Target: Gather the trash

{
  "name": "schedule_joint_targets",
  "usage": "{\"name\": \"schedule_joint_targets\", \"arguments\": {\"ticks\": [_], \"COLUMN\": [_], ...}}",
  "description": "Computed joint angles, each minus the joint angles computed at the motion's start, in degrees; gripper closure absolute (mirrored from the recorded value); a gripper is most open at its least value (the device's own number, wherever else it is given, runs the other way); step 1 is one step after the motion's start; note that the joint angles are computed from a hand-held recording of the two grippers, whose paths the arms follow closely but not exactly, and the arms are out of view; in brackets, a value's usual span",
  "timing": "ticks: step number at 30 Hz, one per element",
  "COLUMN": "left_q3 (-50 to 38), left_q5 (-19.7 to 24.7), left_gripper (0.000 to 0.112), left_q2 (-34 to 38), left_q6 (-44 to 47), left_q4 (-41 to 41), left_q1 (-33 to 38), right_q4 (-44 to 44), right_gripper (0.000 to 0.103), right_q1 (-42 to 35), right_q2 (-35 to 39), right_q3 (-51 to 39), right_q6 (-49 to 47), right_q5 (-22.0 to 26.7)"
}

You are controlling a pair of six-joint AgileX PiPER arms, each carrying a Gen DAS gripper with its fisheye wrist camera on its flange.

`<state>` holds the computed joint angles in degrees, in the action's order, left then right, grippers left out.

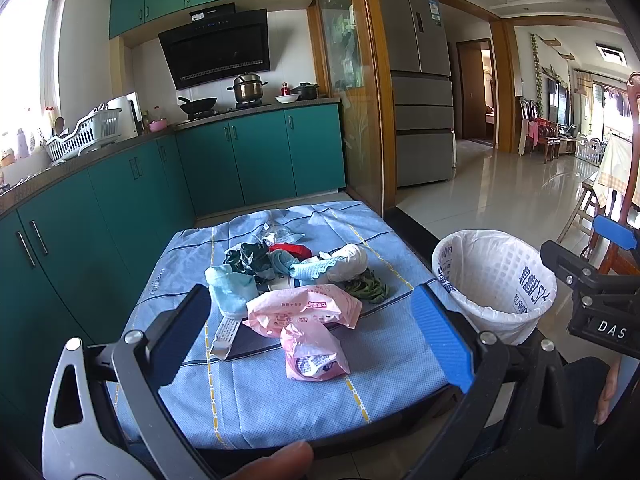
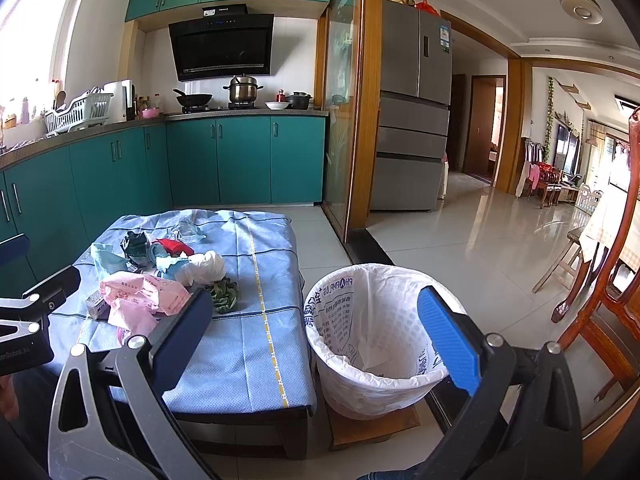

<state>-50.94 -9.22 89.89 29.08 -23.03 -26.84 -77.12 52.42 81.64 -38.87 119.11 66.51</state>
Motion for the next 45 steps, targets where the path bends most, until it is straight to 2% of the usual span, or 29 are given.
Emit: {"name": "schedule_joint_targets", "arguments": {"ticks": [31,45], "left_q3": [0.1,-1.2], "left_q5": [-0.1,0.3], "left_gripper": [0.012,0.012], "left_q2": [0.1,2.0], "left_q6": [0.5,2.2], "left_q4": [-0.5,-2.1], "left_q1": [-0.3,-0.5], "right_q4": [0.1,0.2], "right_gripper": [0.003,0.003], "right_q1": [0.5,-0.9], "right_q2": [0.7,1.1], "right_q3": [-0.5,-0.7], "right_q6": [-0.1,-0.5], "right_q5": [1.3,-0.2]}}
